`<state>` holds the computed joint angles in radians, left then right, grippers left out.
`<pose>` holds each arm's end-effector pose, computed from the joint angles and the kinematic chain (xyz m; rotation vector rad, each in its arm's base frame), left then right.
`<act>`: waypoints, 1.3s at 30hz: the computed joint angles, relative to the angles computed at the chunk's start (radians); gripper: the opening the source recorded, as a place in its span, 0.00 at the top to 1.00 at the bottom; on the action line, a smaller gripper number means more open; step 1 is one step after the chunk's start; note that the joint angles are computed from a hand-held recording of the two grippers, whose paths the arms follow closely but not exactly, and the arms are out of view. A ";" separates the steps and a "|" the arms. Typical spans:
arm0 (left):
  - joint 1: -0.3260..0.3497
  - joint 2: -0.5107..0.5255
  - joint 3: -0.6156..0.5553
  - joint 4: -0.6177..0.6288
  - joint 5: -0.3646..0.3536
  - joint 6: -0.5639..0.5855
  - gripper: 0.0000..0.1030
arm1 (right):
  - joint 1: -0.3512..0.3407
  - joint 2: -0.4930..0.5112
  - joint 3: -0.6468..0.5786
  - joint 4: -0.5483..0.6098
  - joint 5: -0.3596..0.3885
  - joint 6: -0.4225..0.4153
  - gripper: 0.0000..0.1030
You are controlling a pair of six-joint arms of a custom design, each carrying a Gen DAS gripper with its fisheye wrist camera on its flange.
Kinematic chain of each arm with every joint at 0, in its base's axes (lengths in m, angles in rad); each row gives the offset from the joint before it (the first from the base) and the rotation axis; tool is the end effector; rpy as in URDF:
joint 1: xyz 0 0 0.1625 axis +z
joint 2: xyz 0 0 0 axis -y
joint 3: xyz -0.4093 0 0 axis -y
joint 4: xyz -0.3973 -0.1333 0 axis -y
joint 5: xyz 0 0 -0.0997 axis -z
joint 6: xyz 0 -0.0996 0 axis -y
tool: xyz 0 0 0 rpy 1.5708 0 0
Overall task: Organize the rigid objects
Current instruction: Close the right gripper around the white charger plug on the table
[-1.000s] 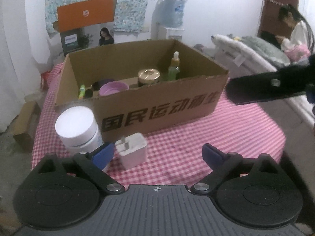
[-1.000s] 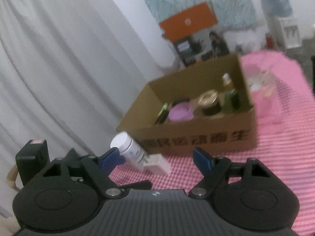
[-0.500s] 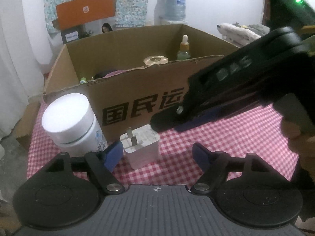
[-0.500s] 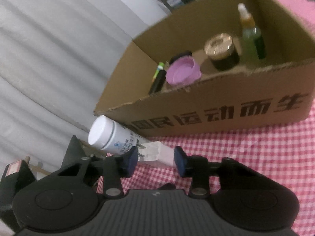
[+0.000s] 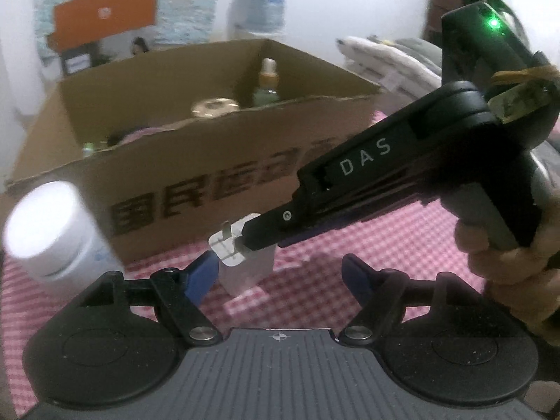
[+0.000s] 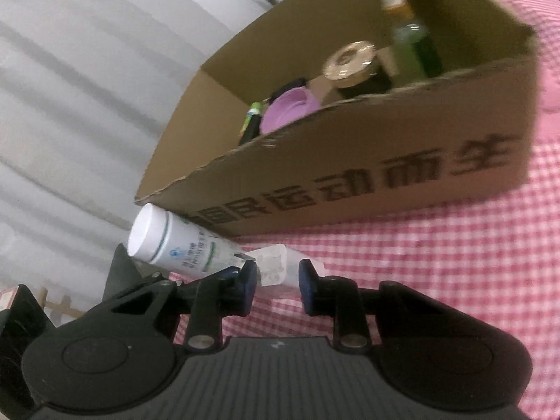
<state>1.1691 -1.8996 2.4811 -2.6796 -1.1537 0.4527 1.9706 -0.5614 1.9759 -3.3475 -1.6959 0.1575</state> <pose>0.0301 -0.3733 0.3031 0.9534 2.4572 -0.6959 0.3202 -0.4472 -0.0691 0.3356 -3.0471 0.5925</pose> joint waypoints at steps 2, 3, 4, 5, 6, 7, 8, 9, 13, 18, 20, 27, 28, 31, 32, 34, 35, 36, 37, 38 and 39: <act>-0.006 -0.003 -0.010 0.048 -0.016 -0.010 0.25 | -0.004 -0.012 0.023 -0.019 -0.018 0.008 0.73; -0.011 -0.004 -0.012 0.063 -0.019 -0.014 0.25 | -0.008 -0.018 0.035 -0.030 -0.020 0.012 0.72; -0.017 -0.007 -0.010 0.073 -0.019 -0.017 0.25 | -0.014 -0.026 0.048 -0.042 -0.017 0.017 0.72; -0.020 -0.008 -0.010 0.077 -0.018 -0.014 0.25 | -0.019 -0.029 0.057 -0.051 -0.014 0.020 0.73; -0.024 -0.009 -0.009 0.078 -0.012 -0.011 0.25 | -0.023 -0.033 0.065 -0.059 -0.010 0.023 0.73; -0.032 -0.015 -0.001 0.073 -0.001 -0.007 0.25 | -0.029 -0.036 0.073 -0.067 -0.004 0.024 0.73; -0.042 -0.020 0.007 0.063 0.015 -0.001 0.25 | -0.035 -0.039 0.081 -0.074 0.004 0.024 0.72; -0.053 -0.022 0.015 0.053 0.032 0.006 0.25 | -0.039 -0.041 0.085 -0.079 0.009 0.024 0.72; -0.069 0.027 0.005 0.039 0.078 0.009 0.27 | -0.045 -0.044 0.094 -0.089 0.015 0.019 0.71; -0.067 0.093 -0.003 -0.009 0.137 0.011 0.36 | -0.046 -0.041 0.094 -0.097 0.023 0.021 0.71; -0.062 0.113 -0.008 -0.021 0.152 0.007 0.41 | -0.047 -0.038 0.091 -0.099 0.026 0.023 0.71; -0.064 0.150 -0.001 -0.071 0.198 0.010 0.57 | -0.054 -0.046 0.101 -0.105 0.040 0.025 0.70; -0.062 0.150 -0.002 -0.071 0.196 0.010 0.57 | -0.055 -0.049 0.104 -0.106 0.041 0.025 0.70; -0.061 0.146 -0.002 -0.065 0.197 0.006 0.58 | -0.056 -0.050 0.106 -0.108 0.046 0.026 0.70; -0.063 0.146 -0.001 -0.067 0.199 0.007 0.58 | -0.058 -0.050 0.106 -0.109 0.049 0.026 0.70; -0.064 0.154 -0.002 -0.073 0.202 0.003 0.58 | -0.057 -0.050 0.105 -0.108 0.048 0.022 0.69; -0.064 0.154 -0.003 -0.071 0.204 -0.002 0.58 | -0.056 -0.048 0.103 -0.107 0.046 0.022 0.68; -0.064 0.159 -0.006 -0.070 0.205 -0.009 0.58 | -0.055 -0.046 0.100 -0.106 0.046 0.020 0.68; -0.065 0.161 -0.008 -0.067 0.205 -0.016 0.58 | -0.054 -0.046 0.099 -0.103 0.045 0.020 0.68; -0.065 0.160 -0.009 -0.065 0.205 -0.021 0.59 | -0.054 -0.044 0.097 -0.101 0.045 0.020 0.68; -0.066 0.161 -0.011 -0.064 0.206 -0.027 0.59 | -0.054 -0.043 0.096 -0.102 0.045 0.020 0.68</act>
